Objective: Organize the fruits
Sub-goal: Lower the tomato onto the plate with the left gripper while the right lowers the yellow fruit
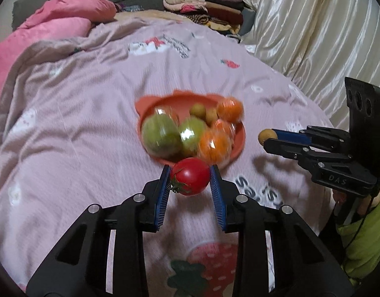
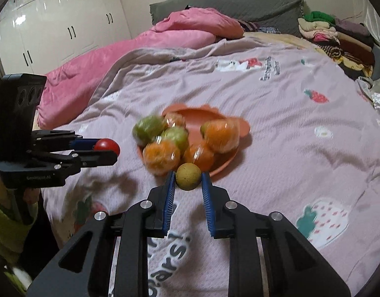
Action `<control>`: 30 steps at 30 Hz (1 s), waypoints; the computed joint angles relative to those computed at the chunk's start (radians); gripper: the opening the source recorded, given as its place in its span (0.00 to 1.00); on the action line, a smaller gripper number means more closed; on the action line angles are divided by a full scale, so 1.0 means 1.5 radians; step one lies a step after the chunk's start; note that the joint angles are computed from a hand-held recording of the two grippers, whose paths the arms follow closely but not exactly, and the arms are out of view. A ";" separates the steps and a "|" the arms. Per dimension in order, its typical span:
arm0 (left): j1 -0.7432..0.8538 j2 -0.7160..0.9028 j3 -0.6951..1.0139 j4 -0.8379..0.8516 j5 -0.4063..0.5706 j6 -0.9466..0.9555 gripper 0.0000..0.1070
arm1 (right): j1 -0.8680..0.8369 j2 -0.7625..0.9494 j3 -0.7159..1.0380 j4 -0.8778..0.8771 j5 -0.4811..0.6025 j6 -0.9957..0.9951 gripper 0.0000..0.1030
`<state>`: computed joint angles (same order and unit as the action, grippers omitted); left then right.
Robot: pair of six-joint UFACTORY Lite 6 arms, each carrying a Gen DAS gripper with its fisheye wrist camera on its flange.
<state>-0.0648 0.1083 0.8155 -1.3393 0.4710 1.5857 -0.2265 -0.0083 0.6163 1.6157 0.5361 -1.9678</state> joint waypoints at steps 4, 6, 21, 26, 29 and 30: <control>-0.007 0.024 0.058 0.032 0.007 -0.043 0.23 | 0.003 0.016 0.031 -0.007 -0.005 0.015 0.20; -0.015 0.041 0.091 0.044 0.008 -0.060 0.23 | 0.002 0.024 0.046 -0.010 -0.006 0.022 0.20; -0.035 0.249 0.333 0.147 0.023 -0.183 0.23 | 0.053 0.115 0.136 0.002 -0.033 0.026 0.20; -0.031 0.278 0.356 0.147 0.030 -0.179 0.23 | 0.076 0.143 0.159 0.012 -0.048 0.025 0.20; -0.033 0.290 0.362 0.147 0.032 -0.179 0.23 | 0.086 0.156 0.170 0.013 -0.053 0.027 0.20; -0.033 0.292 0.363 0.146 0.033 -0.179 0.23 | 0.088 0.158 0.172 0.014 -0.054 0.025 0.20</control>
